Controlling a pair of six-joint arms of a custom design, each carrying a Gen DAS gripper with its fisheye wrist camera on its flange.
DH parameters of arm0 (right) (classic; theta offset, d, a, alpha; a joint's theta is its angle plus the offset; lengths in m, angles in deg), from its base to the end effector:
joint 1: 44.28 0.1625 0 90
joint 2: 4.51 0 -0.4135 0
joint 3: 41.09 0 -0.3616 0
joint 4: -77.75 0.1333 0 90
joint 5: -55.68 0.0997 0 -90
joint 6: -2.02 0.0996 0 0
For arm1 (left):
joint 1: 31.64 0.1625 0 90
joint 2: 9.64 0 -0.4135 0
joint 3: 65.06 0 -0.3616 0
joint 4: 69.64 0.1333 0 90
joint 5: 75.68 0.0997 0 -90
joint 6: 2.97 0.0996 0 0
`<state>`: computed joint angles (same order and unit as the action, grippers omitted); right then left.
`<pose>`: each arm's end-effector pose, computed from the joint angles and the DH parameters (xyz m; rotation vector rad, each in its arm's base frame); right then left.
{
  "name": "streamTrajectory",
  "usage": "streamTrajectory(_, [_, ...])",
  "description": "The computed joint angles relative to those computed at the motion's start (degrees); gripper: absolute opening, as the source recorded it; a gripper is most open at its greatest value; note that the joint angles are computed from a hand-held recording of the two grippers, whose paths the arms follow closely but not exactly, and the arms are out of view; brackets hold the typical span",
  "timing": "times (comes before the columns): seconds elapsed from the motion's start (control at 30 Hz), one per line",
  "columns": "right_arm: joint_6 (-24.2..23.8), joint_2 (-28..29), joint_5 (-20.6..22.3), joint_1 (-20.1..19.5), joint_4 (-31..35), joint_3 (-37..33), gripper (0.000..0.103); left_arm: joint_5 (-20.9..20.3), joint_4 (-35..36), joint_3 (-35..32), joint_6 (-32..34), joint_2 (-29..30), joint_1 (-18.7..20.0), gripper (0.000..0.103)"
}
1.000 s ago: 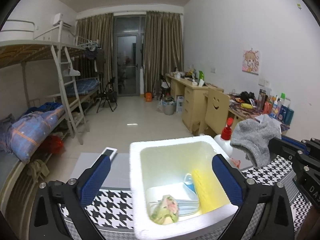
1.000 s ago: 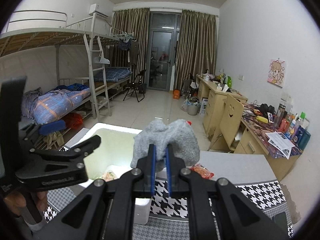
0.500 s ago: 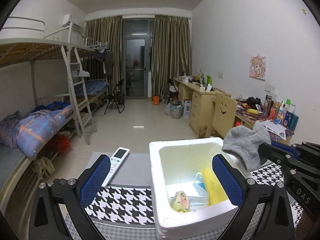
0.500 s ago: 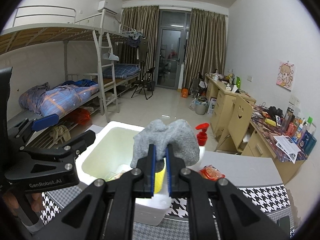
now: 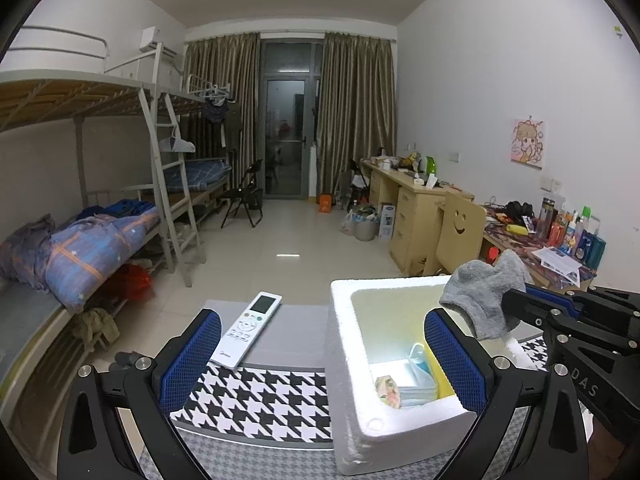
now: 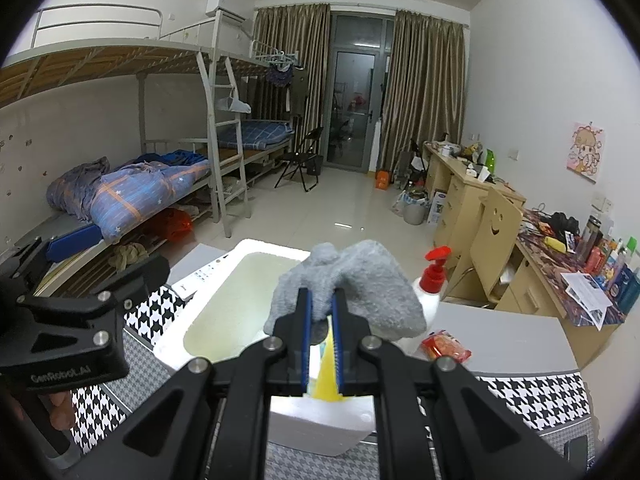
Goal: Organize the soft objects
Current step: 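Lower the grey sock into the box and open the right gripper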
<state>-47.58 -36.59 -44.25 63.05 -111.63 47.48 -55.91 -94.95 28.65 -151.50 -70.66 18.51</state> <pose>0.3163 -0.6239 0.0766 1.3713 -2.2369 0.9262 -0.1623 -0.5487 0.2257 0.1262 1.8302 -1.4480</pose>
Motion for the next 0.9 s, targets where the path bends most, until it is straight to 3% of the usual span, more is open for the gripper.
streamTrajectory(0.7, [0.2,2.6,-0.7,0.7,4.8,-3.4,0.014,-1.1,-1.7,2.5,-0.6,-2.0,0.7,0.102])
streamTrajectory(0.8, [1.1,2.6,-0.8,0.7,8.5,-4.6,0.037,-1.2,-1.9,2.7,-0.9,-2.0,0.8,0.102])
streamTrajectory(0.83, [1.3,2.6,-0.7,0.7,9.2,-4.7,0.048,-1.3,-2.1,2.8,-0.8,-2.1,0.8,0.102])
streamTrajectory(0.9, [1.5,2.7,-0.6,0.7,8.7,-4.6,0.054,-1.3,-2.0,2.9,-1.0,-2.1,0.9,0.102])
